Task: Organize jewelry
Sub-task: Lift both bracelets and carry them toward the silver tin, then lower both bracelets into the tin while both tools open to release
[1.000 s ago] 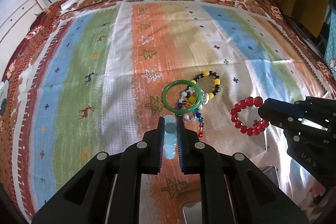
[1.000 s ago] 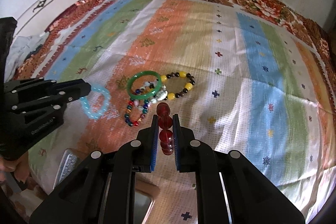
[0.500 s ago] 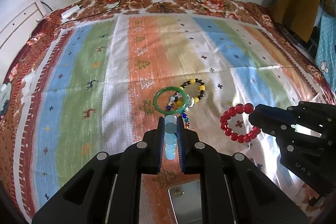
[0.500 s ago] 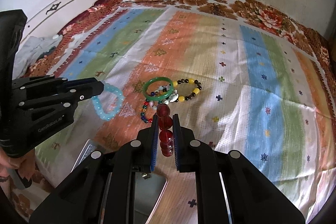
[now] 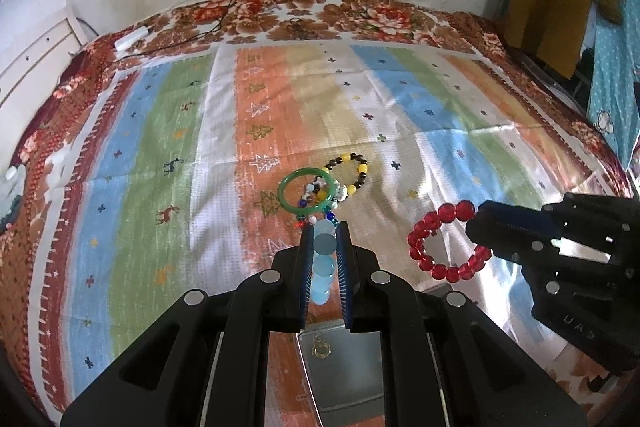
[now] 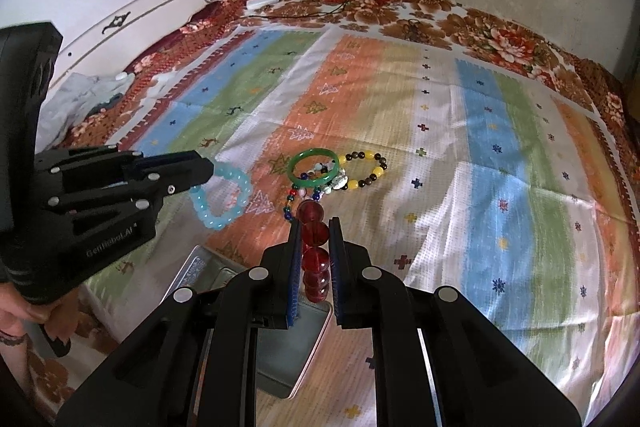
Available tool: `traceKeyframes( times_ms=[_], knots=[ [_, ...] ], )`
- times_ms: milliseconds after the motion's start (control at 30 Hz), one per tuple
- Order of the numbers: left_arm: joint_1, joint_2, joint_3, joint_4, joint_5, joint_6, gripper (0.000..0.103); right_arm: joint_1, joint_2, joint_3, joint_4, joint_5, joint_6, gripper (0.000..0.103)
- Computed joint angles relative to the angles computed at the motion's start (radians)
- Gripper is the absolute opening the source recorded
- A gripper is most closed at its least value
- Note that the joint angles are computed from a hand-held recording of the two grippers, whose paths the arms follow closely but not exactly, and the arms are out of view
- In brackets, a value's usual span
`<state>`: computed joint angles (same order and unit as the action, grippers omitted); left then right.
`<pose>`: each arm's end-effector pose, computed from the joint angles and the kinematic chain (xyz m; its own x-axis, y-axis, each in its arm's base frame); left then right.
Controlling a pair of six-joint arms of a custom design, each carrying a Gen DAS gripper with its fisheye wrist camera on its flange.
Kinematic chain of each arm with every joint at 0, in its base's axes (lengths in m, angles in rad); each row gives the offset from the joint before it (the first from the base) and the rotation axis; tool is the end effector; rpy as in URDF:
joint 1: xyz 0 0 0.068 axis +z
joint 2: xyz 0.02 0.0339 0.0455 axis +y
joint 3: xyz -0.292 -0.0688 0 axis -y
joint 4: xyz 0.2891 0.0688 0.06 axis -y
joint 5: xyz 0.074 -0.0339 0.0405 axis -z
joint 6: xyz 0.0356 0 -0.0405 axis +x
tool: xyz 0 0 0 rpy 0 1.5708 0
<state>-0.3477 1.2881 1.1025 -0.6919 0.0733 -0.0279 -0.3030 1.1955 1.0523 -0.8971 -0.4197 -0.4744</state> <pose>0.2847 -0.1059 0.3153 -0.7335 0.2363 -0.6373 0.3635 0.9286 -0.0741 0.2540 -0.0642 0.3114 -0.7669 -0.1973 -0.6106 -0.3087 0.9477 0.0815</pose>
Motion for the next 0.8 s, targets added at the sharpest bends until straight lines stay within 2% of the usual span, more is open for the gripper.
traceKeyframes(
  times_ms=[800],
  knots=[
    [-0.095,-0.212,-0.139,-0.034,-0.030,-0.038,0.011,-0.098,-0.146,-0.081,-0.137,-0.088,-0.123,0.014]
  ],
)
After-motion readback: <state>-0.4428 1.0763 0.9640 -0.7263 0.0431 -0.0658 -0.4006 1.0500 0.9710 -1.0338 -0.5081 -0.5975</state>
